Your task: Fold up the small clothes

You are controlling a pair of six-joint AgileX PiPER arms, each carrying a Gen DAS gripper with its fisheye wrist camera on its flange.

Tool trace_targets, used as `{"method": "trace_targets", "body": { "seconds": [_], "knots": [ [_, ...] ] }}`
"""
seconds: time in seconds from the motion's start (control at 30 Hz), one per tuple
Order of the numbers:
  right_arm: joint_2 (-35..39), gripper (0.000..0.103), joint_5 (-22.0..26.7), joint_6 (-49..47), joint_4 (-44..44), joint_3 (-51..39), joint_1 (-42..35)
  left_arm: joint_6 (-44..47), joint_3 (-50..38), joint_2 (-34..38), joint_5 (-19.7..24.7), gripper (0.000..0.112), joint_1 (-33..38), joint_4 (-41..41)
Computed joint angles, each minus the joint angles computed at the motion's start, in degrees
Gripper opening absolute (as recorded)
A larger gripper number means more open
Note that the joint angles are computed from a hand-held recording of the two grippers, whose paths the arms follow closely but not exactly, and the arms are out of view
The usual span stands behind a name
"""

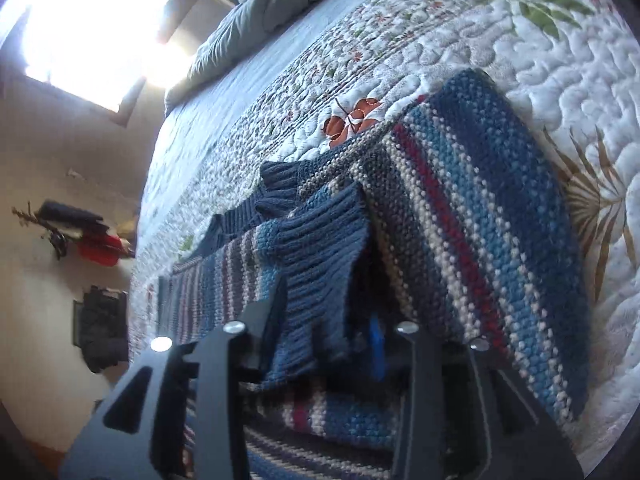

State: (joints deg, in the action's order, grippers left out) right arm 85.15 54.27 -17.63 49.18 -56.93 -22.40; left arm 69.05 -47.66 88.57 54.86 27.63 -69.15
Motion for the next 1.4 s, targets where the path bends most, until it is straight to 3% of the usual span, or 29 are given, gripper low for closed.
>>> {"method": "trace_targets", "body": {
  "seconds": [0.1,0.23,0.27,0.3,0.33,0.43,0.53,0.57,0.67,0.77,0.87,0.9,0.97,1.4],
  "knots": [
    [0.3,0.048,2.17,-0.09,3.25,-0.1,-2.65,-0.14,-0.32,0.26,-0.42,0.099,-0.41,0.27],
    [2.31,0.047,4.06,1.15,3.8,-1.54,-4.46,0.0,-0.3,0.29,-0.46,0.099,-0.42,0.22],
    [2.6,0.035,3.91,1.83,2.87,-2.15,-4.07,-0.02,-0.28,0.25,-0.47,0.099,-0.42,0.24],
    [2.2,0.009,2.72,3.19,-0.36,-2.91,-2.79,-0.02,-0.28,0.25,-0.47,0.099,-0.42,0.24],
    [0.86,0.007,0.27,4.67,-4.22,-3.12,-1.12,0.11,-0.23,0.28,-0.54,0.099,-0.42,0.24],
    [-2.42,0.007,-6.71,5.32,-13.67,-2.21,4.43,0.49,-0.03,0.22,-1.02,0.099,-0.7,0.32],
    [-0.67,0.009,-6.11,4.45,-13.6,-1.83,3.72,0.68,0.05,0.17,-1.48,0.099,-0.99,0.54],
    [-0.5,0.014,-5.66,3.71,-12.36,-1.85,3.21,0.66,0.02,0.17,-1.46,0.099,-0.95,0.56],
    [0.38,0.04,-2.82,3.47,-8.69,-3.39,1.1,0.56,0.14,-0.25,-1.54,0.099,-0.94,0.8],
    [0.75,0.046,-3.39,9.31,-13.3,-6.5,3.08,0.68,1.08,-2.57,-2.92,0.099,-1.75,1.56],
    [2.6,0.043,-4.13,13.17,-17.74,-8.33,6.24,1.79,2.11,-4.77,-3.83,0.099,-2.82,1.75],
    [2.84,0.034,-4.31,15.8,-22.04,-9.0,8.34,2.72,2.61,-5.71,-4.5,0.099,-3.37,1.64],
    [3.05,0.028,-5.43,19.79,-28.68,-9.79,11.26,3.04,3.05,-6.78,-5.31,0.099,-4.06,1.91],
    [-7.38,0.03,-7.46,17.38,-27.55,-3.43,13.83,2.54,3.64,-9.7,-7.08,0.099,-4.96,3.17]
  ]
}}
